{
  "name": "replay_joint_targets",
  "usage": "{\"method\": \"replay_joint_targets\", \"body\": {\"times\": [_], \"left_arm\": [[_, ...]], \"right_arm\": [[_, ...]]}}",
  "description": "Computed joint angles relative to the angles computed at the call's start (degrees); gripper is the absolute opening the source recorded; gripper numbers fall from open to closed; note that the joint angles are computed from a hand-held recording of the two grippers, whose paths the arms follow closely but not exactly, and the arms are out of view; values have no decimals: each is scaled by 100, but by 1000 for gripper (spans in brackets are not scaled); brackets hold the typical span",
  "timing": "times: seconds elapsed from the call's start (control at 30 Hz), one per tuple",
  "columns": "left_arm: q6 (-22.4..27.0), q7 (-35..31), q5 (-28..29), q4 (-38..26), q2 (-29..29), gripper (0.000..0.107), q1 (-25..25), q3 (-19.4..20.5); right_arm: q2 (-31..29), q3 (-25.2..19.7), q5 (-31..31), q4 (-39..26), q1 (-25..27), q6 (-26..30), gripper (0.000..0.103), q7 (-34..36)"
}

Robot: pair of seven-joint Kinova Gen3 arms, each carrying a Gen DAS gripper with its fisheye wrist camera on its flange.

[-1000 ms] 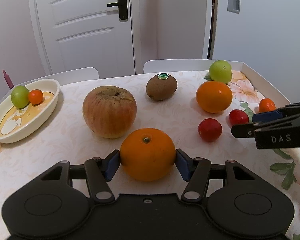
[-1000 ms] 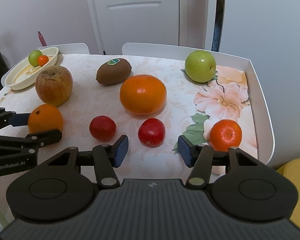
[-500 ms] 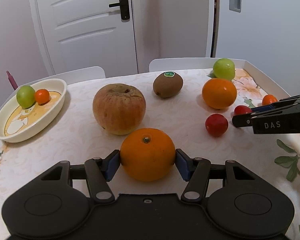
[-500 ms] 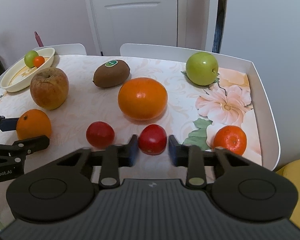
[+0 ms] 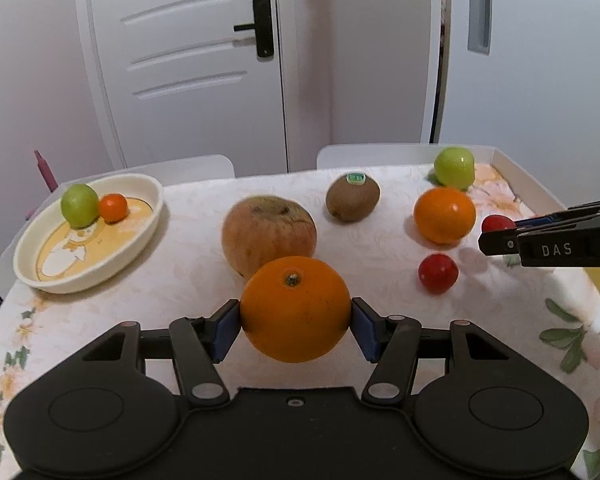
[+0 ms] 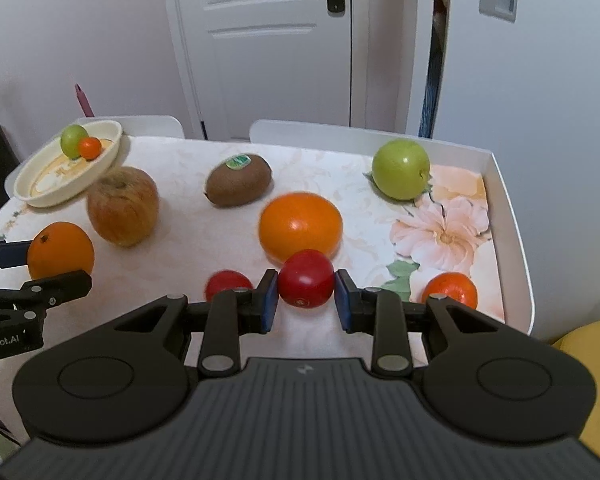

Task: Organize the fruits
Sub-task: 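Grasp the large orange with the left tool while the right tool grasps a red tomato, then carry the orange and red tomato into the duck bowl and release both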

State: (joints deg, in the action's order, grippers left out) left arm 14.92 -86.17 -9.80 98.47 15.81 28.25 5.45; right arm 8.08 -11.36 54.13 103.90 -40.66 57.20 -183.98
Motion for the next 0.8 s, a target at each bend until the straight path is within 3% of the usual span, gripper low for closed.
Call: {"method": "replay_joint_targets", "body": {"times": [0.37,0.8], "left_arm": [[220,-357,371,-24,-553,63,-601,257],[824,-2295,1853,-726,-620,63,-1853,549]], "right_arm": [[128,-79,-214,-1016,-277,633,45,599],[983,365,-458,-2856,-758,843,45,1370]]}}
